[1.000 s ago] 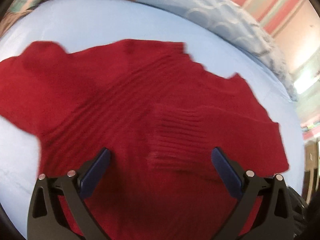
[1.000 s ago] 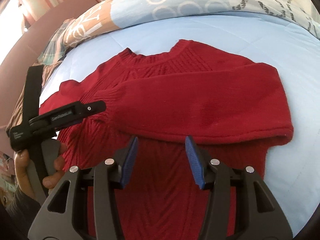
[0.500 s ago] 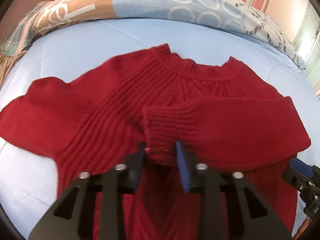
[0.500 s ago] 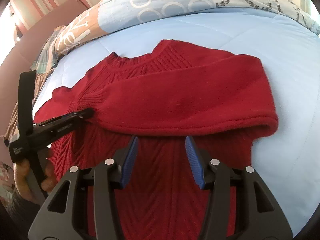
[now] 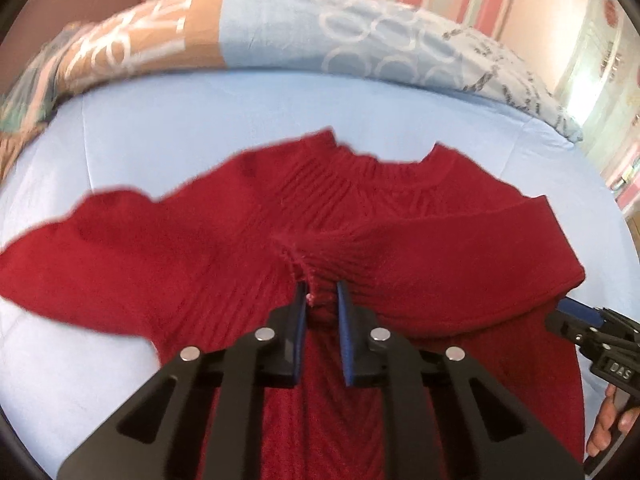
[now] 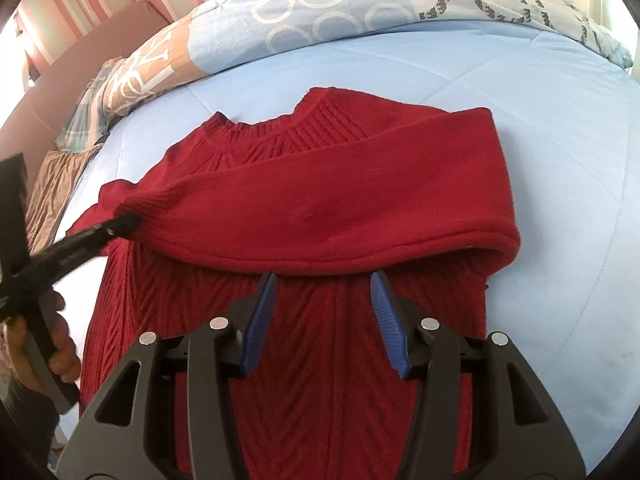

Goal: Fold small clothes

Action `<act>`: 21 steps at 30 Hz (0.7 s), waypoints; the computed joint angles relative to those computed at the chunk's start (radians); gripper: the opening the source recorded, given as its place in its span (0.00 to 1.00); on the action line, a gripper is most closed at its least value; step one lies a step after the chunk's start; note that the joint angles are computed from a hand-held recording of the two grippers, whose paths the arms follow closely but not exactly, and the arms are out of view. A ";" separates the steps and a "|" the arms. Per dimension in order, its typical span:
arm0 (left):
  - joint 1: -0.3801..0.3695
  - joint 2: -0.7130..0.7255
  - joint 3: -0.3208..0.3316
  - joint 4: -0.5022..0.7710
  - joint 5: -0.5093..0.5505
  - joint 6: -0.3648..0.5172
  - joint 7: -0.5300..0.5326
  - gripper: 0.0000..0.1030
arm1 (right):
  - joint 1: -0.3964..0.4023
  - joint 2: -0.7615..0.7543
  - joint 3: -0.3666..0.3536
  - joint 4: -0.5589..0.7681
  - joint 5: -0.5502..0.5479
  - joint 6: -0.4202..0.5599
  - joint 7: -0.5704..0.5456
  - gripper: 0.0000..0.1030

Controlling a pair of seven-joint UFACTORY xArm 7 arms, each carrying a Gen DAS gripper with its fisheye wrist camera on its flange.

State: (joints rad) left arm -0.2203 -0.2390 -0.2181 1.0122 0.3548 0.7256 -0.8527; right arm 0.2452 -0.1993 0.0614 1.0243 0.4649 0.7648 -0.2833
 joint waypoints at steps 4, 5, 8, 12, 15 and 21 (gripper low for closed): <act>0.011 0.022 -0.015 0.053 0.093 0.061 0.022 0.14 | -0.003 0.007 0.001 0.001 -0.009 0.003 0.006 0.49; 0.010 0.031 -0.008 0.057 0.094 0.064 0.036 0.14 | -0.004 0.007 0.001 0.000 -0.009 0.001 0.006 0.49; 0.016 0.049 0.014 0.055 0.106 0.070 0.070 0.14 | -0.006 0.002 0.000 -0.005 -0.010 -0.013 0.012 0.49; 0.024 0.036 0.034 0.022 0.104 0.085 0.095 0.14 | -0.017 -0.006 0.002 -0.013 -0.039 -0.039 0.053 0.49; 0.032 0.010 0.046 -0.020 0.073 0.082 0.109 0.14 | -0.024 -0.006 -0.009 -0.012 -0.033 -0.061 0.069 0.49; 0.047 0.008 0.033 -0.050 0.089 0.084 0.092 0.15 | -0.037 0.079 0.011 0.057 -0.126 -0.094 0.116 0.49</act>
